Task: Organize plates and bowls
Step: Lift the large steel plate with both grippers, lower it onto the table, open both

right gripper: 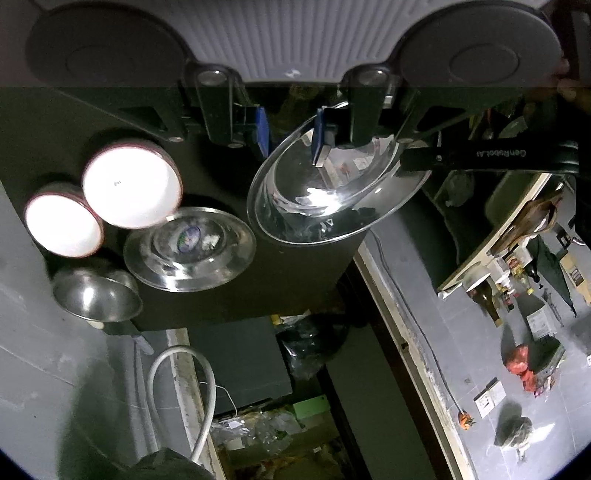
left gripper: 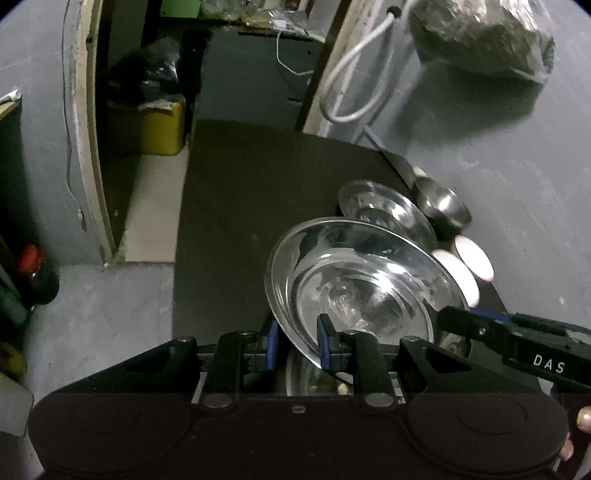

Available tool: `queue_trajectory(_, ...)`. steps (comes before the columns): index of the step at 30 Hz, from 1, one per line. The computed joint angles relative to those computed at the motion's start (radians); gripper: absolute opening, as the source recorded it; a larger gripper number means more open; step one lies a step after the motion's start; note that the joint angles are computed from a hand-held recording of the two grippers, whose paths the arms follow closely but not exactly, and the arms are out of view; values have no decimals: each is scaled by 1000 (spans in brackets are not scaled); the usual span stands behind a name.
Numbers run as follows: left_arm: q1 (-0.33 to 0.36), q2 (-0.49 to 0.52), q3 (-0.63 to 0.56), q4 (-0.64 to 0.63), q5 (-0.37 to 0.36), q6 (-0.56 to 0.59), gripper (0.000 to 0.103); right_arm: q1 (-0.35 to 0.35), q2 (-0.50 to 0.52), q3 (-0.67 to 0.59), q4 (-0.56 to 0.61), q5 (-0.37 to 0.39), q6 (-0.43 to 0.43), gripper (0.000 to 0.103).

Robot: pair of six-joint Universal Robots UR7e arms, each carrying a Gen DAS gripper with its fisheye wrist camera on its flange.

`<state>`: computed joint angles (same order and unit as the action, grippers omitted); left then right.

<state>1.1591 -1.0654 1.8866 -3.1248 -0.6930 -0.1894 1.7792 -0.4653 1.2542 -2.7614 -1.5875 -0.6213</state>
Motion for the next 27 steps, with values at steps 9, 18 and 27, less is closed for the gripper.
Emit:
queue_trajectory(9,-34,-12,53,86,28,-63,24,-25,-67,97,15,-11,-15,27)
queue_trajectory(18,-47,-6,61,154,60,-71,24,-36,-89,132,31,-37,-24,28)
queue_trajectory(27,-53,10,45,196,85,-68,25,-36,-94,142,40,-55,-44,29)
